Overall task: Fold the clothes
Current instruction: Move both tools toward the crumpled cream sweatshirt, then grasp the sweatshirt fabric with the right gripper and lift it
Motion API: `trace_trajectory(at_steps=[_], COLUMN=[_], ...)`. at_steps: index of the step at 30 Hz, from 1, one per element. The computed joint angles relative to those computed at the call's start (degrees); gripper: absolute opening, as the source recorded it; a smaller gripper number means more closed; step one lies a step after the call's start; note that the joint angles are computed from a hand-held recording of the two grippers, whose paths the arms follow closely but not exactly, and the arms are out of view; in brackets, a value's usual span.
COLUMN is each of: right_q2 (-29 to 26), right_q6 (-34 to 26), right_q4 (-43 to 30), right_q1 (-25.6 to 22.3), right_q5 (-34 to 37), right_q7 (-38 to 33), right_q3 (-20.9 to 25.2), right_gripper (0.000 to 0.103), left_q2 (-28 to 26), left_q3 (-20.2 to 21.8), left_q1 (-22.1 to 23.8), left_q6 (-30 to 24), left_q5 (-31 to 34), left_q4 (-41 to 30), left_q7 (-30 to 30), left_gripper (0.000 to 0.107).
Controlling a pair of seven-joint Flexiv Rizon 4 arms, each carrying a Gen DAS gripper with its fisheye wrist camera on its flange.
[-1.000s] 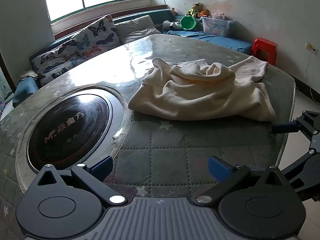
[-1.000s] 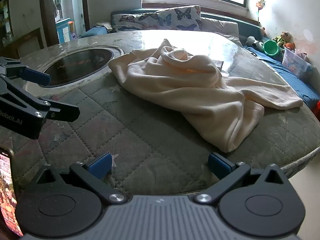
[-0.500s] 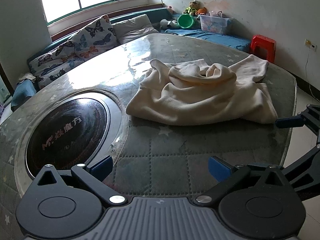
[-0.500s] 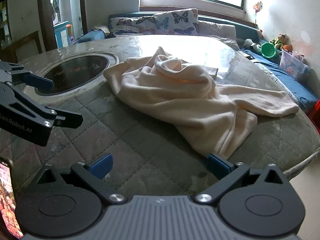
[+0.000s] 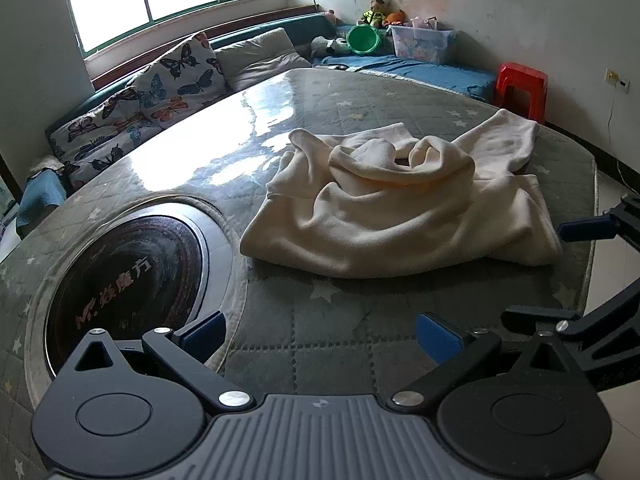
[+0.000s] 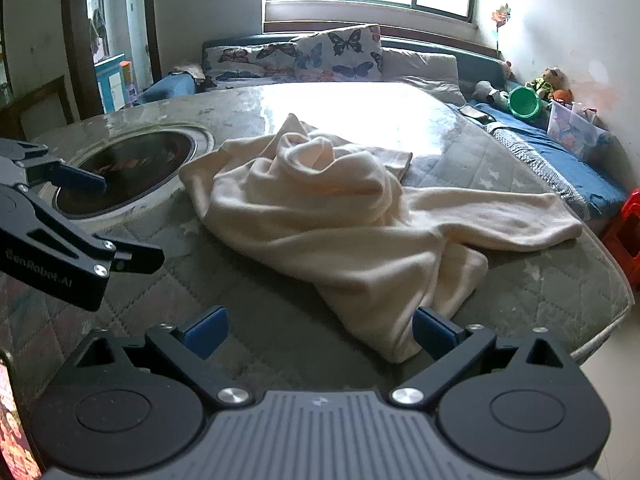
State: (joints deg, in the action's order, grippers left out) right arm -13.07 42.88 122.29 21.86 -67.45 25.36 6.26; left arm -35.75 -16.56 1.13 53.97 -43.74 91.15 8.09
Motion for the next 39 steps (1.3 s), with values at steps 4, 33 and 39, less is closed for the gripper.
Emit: trace_trajectory(at_steps=[4, 33, 39], right_q2=[0.34, -2.22, -2.73], right_q6=[0.19, 6.52, 10.99], right_q4=[0.16, -2.58, -2.39], right_q1=[-0.57, -7.97, -9.51], right_q5=[-0.63, -9.12, -12.17], right_q7=[-0.15, -4.55, -2.81], right_q3=[-0.31, -4.35, -5.21], right_gripper=[0.098, 0.061, 0.044], left_q2=[-0.50, -5.22, -5.91], left_q3=[0.07, -0.16, -0.65], left_q1=[-0.43, -2.68, -2.95], left_q6=[0.00, 0.00, -0.59], left_q5=[0.41, 7.16, 7.54], left_q4=[-0.91, -9.01, -10.31], left_q7=[-0.77, -9.65, -10.56], left_gripper=[0.103, 0.103, 0.103])
